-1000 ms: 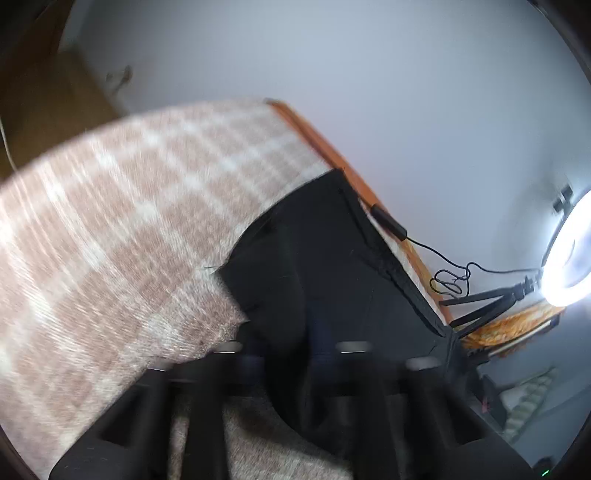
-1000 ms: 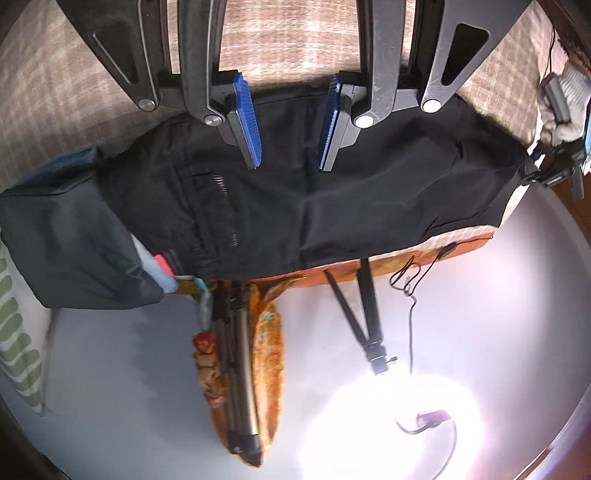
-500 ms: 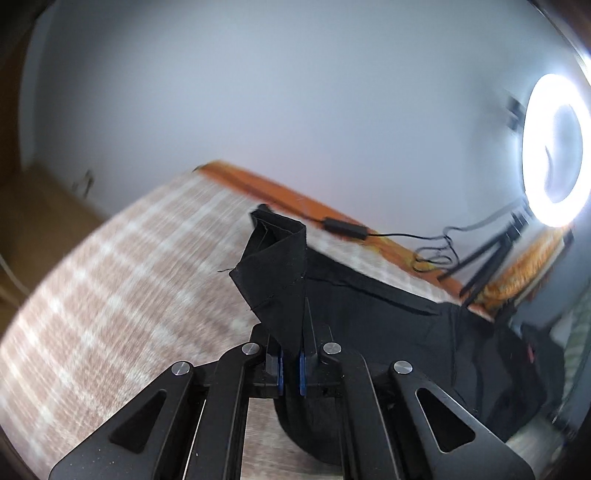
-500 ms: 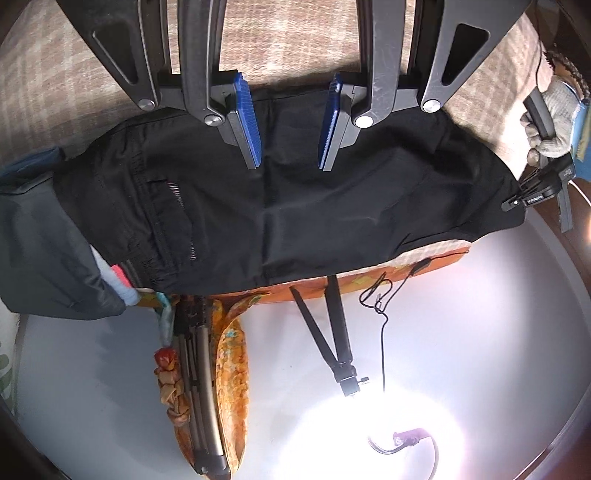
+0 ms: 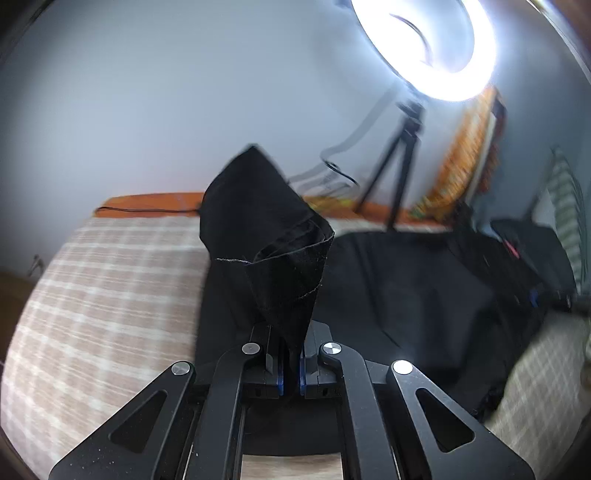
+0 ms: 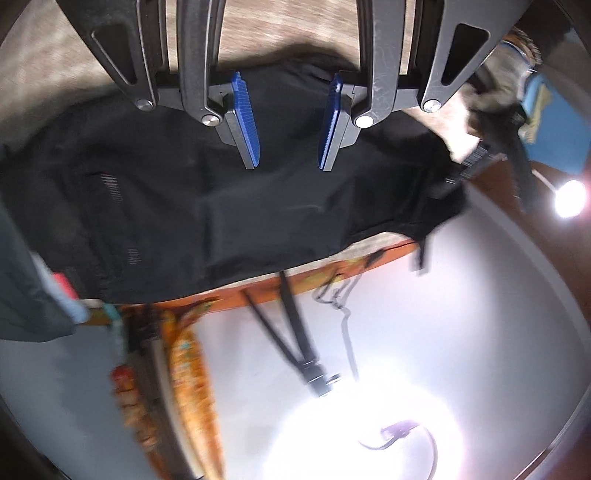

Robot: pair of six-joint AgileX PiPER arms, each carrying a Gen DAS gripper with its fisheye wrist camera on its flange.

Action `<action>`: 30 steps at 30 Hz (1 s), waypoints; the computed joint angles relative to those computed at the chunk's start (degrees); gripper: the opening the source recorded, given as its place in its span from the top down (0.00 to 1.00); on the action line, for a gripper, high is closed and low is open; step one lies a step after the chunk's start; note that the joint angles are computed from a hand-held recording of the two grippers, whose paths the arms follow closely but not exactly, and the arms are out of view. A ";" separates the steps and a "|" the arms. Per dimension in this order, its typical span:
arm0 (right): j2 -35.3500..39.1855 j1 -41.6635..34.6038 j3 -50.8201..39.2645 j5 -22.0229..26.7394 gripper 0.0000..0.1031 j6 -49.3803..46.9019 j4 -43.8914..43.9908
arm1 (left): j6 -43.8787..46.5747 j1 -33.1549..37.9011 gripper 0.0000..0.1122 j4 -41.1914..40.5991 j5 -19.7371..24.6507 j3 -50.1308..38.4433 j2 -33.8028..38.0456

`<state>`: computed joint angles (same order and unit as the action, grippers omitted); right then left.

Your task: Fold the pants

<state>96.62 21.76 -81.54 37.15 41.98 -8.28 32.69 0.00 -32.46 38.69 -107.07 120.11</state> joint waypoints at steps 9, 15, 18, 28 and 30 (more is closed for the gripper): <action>18.91 -5.30 -21.49 3.87 0.42 -25.30 32.69 | 2.12 -4.86 0.97 -0.92 -0.63 4.43 -1.23; 30.81 -7.96 -33.31 6.63 0.42 -26.15 45.95 | 3.01 -4.93 0.97 -0.90 0.83 4.04 -0.97; 35.93 -8.77 -39.22 8.65 0.43 -24.94 49.71 | 3.43 -4.26 0.96 -1.92 5.48 2.07 0.12; 44.30 -6.98 -52.76 15.94 0.53 -17.93 42.62 | 14.84 1.49 0.63 -8.20 18.57 6.30 -5.32; 46.06 -6.38 -56.07 18.24 0.56 -16.59 40.44 | 14.65 2.92 0.63 -8.01 18.01 7.02 -6.00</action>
<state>142.68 15.38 -137.61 55.40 25.39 32.16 47.34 2.92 -40.47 56.71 -100.05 114.11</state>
